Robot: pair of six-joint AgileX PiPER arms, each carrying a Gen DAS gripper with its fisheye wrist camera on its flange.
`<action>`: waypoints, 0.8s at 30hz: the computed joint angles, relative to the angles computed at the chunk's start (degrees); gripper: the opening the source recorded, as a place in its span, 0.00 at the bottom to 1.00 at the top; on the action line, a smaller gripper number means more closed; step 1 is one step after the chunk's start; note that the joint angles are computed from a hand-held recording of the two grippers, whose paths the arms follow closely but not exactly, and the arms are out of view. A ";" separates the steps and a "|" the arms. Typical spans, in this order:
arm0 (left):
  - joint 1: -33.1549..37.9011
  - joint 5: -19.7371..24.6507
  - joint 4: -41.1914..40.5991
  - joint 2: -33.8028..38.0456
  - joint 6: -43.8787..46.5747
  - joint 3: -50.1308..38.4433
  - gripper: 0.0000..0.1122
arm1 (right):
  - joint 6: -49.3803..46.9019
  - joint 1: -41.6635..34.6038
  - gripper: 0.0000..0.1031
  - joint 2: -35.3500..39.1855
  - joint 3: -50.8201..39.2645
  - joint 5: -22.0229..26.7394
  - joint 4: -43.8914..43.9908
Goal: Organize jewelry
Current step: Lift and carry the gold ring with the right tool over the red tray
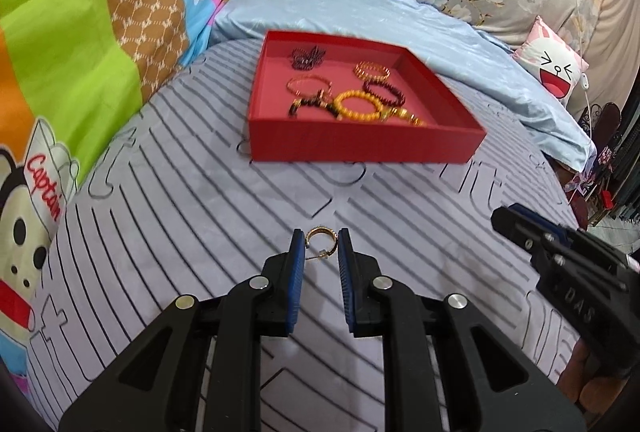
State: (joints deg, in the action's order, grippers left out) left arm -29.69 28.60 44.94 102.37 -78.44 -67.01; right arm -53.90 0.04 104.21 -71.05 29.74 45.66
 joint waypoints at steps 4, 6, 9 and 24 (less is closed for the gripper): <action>0.29 1.70 -1.55 1.18 3.69 -4.49 0.15 | 0.84 0.45 0.17 0.55 -2.63 1.07 -0.26; 0.66 2.66 -3.01 2.20 6.57 -7.73 0.15 | 1.58 0.65 0.17 1.18 -4.49 1.91 -0.59; 1.51 3.62 -4.60 3.92 10.13 -12.21 0.15 | 3.25 1.30 0.17 2.65 -8.27 2.55 -1.79; 8.85 12.03 -18.71 20.67 31.85 -44.44 0.15 | 20.36 4.93 0.17 20.97 -43.22 11.64 -15.04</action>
